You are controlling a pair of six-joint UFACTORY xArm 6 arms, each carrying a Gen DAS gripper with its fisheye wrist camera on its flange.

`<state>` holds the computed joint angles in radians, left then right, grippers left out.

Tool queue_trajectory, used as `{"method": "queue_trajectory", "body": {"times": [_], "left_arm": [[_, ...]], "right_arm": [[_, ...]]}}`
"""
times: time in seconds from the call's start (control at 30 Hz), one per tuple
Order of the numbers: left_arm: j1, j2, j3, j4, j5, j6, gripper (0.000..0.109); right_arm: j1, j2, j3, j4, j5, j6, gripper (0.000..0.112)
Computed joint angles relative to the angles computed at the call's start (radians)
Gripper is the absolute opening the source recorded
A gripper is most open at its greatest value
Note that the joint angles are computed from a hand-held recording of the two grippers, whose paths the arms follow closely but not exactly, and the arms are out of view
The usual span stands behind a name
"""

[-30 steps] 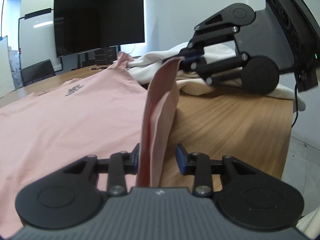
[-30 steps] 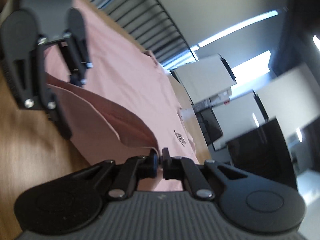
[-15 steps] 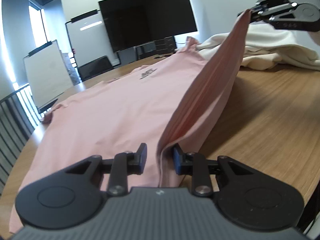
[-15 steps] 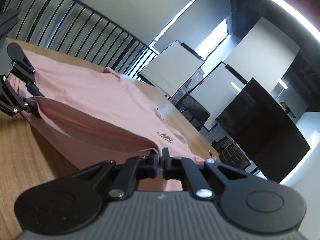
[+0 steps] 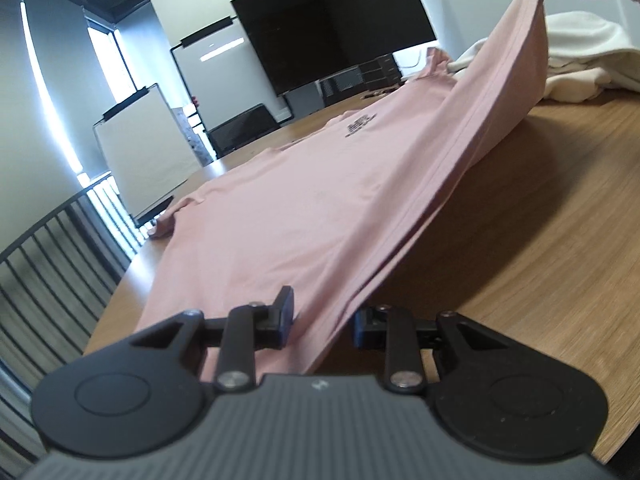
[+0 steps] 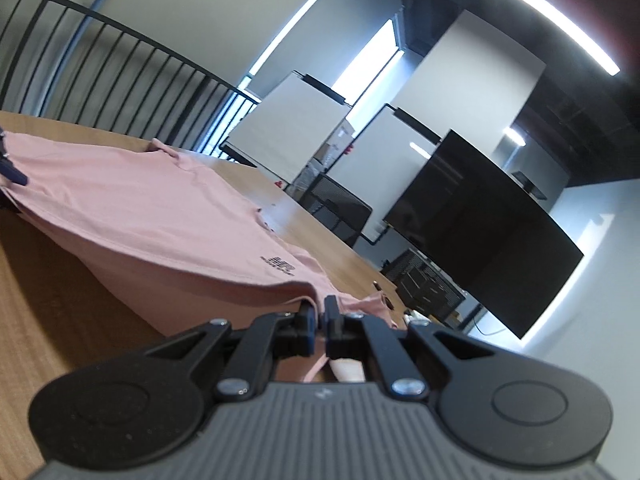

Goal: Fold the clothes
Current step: 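Lift the shirt side with both grippers and fold it over the body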

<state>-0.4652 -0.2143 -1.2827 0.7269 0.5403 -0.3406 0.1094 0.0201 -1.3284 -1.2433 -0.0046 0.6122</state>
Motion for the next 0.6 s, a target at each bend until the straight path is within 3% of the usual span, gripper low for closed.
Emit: {"method": "queue_trajectory", "body": {"times": [0.1,0.33,0.5,0.6], "left_arm": [[-0.003,-0.010,0.003,0.069,0.059,-0.051,0.028],[0.011,-0.017,-0.013,0.182,0.192,-0.185,0.028],[0.029,-0.012,-0.031,0.209,0.219,-0.215,0.024],[0.034,-0.010,-0.037,0.206,0.208,-0.211,0.018]], "right_arm": [[-0.035,-0.024,0.024,0.038,-0.010,-0.028,0.003],[-0.102,-0.057,0.049,-0.041,-0.021,0.079,0.003],[-0.143,-0.069,0.074,-0.019,-0.045,0.056,0.003],[-0.134,-0.009,0.013,-0.124,-0.034,0.162,0.003]]}}
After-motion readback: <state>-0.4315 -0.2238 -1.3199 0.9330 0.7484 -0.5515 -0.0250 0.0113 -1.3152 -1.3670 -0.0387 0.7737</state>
